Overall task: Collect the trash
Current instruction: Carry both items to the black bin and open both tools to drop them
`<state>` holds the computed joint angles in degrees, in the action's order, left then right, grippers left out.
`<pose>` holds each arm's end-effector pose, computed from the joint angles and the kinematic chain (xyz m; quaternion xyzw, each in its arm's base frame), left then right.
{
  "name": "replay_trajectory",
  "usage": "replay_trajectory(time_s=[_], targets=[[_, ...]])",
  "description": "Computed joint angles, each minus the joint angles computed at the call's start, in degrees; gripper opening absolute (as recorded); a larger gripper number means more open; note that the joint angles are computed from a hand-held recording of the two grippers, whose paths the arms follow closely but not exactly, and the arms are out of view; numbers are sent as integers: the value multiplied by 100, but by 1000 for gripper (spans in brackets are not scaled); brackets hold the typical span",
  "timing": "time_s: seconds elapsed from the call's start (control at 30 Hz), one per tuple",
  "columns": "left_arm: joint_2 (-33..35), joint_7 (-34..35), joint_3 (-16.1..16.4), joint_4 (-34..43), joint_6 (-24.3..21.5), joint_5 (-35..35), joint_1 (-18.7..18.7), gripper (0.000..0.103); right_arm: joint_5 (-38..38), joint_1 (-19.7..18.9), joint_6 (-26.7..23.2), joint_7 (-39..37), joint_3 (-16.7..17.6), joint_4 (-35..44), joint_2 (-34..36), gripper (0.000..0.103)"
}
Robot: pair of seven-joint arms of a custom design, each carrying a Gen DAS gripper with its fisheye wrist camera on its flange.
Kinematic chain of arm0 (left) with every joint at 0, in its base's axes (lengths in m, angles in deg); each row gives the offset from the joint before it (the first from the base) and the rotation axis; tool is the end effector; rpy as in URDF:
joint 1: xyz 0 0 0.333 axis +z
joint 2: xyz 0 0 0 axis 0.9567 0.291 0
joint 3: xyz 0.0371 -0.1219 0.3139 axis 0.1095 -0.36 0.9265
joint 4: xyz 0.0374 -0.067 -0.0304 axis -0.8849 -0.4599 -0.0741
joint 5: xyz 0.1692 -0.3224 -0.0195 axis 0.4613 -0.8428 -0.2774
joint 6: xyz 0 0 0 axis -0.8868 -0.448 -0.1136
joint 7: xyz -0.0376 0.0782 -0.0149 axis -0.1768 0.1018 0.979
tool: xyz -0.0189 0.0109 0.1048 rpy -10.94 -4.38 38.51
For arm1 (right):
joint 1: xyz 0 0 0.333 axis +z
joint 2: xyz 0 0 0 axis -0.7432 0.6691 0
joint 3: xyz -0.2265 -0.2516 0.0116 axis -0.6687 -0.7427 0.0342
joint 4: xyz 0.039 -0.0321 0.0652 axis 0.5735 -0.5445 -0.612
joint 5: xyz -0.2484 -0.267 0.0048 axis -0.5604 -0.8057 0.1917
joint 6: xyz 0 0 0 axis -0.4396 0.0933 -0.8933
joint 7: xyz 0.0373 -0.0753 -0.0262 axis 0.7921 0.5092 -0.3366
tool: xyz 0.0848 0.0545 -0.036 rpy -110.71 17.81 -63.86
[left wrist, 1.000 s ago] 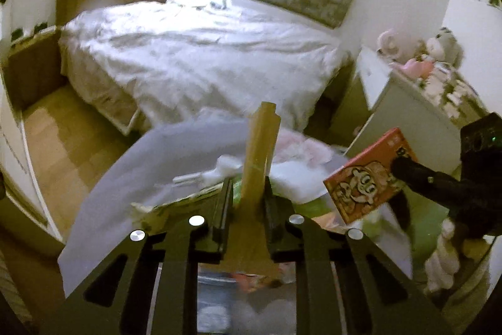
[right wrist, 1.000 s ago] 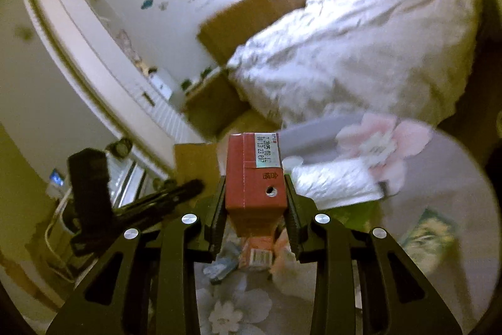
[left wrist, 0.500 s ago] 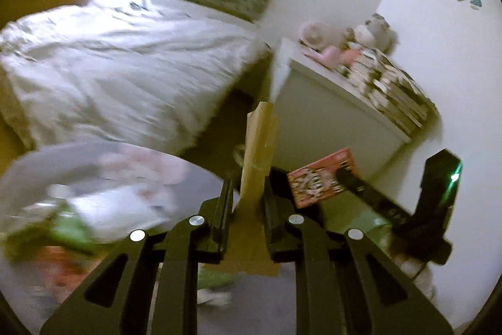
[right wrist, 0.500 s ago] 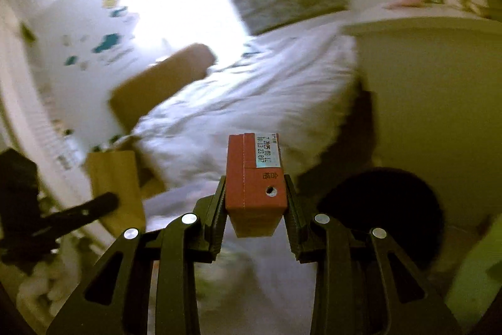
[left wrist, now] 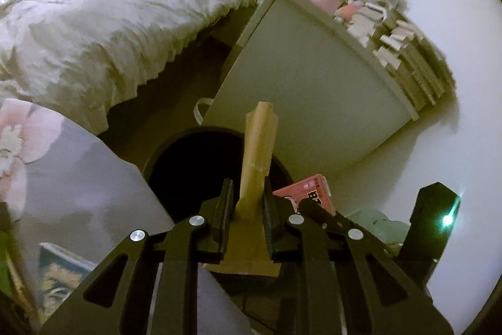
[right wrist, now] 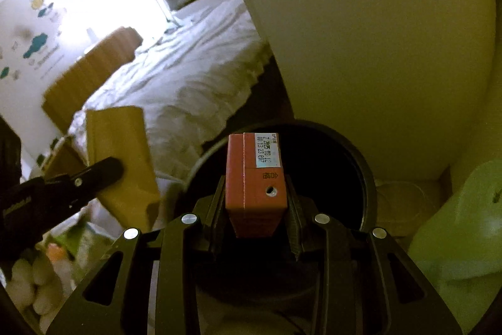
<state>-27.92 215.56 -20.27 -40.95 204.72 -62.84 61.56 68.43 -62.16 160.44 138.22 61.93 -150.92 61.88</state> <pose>0.4849 -0.1827 0.5061 0.4819 -0.7740 0.4063 0.0603 0.3640 0.0837 0.4480 -0.4672 0.7926 -0.2088 0.3316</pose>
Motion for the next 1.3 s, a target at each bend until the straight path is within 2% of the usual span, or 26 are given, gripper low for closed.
replay_trajectory(time_s=[0.1,0.33,0.63,0.83,1.13,1.3], targets=[[154,-157,-84,84,78,168,-43,18,-31,-83,13,-16,88,74,186,34],[404,-441,-196,178,160,492,-65,18,2,-3,19,-84,-53,222,533,34],[567,-596,-277,292,182,668,-35,18,44,412,-25,-322,-552,261,635,34],[658,-702,-311,359,197,751,-11,18,91,594,-74,-435,-721,269,679,34],[749,-729,-326,388,172,703,56,18,-118,463,-242,-270,-535,440,758,34],[768,-839,-340,393,201,860,70,21,-252,482,-335,-140,-588,500,816,34]])
